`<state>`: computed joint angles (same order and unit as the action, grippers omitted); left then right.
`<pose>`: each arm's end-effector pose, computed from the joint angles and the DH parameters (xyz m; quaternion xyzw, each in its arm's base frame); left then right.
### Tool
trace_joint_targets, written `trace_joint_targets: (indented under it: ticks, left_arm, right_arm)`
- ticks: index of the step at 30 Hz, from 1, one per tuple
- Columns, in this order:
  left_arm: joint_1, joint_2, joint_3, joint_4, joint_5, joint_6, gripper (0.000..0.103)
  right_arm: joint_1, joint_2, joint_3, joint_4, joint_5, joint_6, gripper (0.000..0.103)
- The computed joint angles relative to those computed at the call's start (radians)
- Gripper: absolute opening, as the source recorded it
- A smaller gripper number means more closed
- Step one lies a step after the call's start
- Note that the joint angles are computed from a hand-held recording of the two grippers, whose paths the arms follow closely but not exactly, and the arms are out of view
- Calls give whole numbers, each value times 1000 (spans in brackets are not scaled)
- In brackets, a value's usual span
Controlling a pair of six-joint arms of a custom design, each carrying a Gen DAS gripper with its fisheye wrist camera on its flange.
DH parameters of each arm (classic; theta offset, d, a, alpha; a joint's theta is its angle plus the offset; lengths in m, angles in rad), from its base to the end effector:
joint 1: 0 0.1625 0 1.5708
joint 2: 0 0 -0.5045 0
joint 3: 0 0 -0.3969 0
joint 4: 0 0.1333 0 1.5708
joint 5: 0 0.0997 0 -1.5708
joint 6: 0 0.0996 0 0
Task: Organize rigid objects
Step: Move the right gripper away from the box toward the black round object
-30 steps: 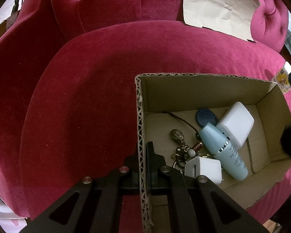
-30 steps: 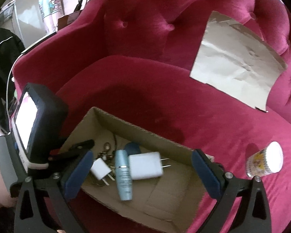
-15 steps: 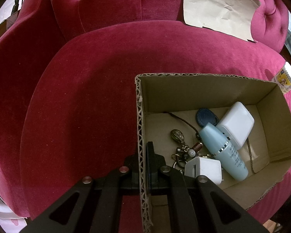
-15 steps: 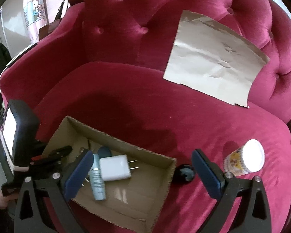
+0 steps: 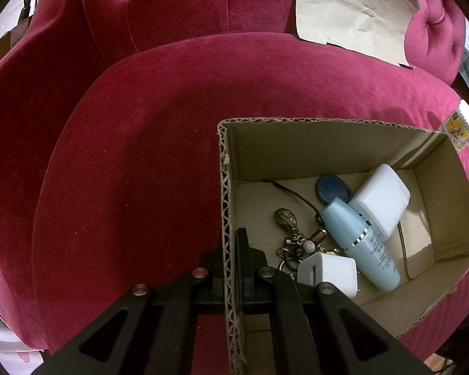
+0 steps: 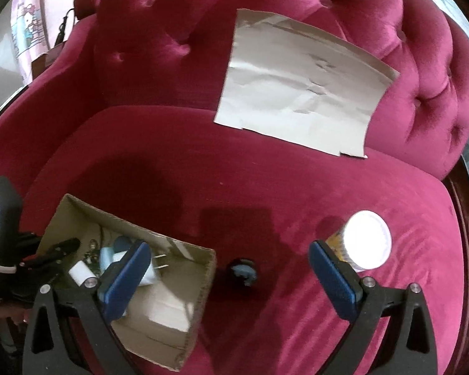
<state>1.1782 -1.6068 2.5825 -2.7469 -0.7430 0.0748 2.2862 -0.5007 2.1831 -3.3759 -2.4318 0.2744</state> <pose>0.0702 -0.3705 0.2918 0.1718 0.8955 -0.1538 0.3806 0.3750 -0.3435 -0.0420 0.1734 -0.8907 0.2469 0.3401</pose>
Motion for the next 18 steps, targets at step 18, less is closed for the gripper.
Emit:
trace_joint_targets:
  ticks: [18]
  left_arm:
    - [2, 3, 0, -6, -1, 6, 3]
  right_arm:
    - [-65, -25, 96, -43, 14, 21, 103]
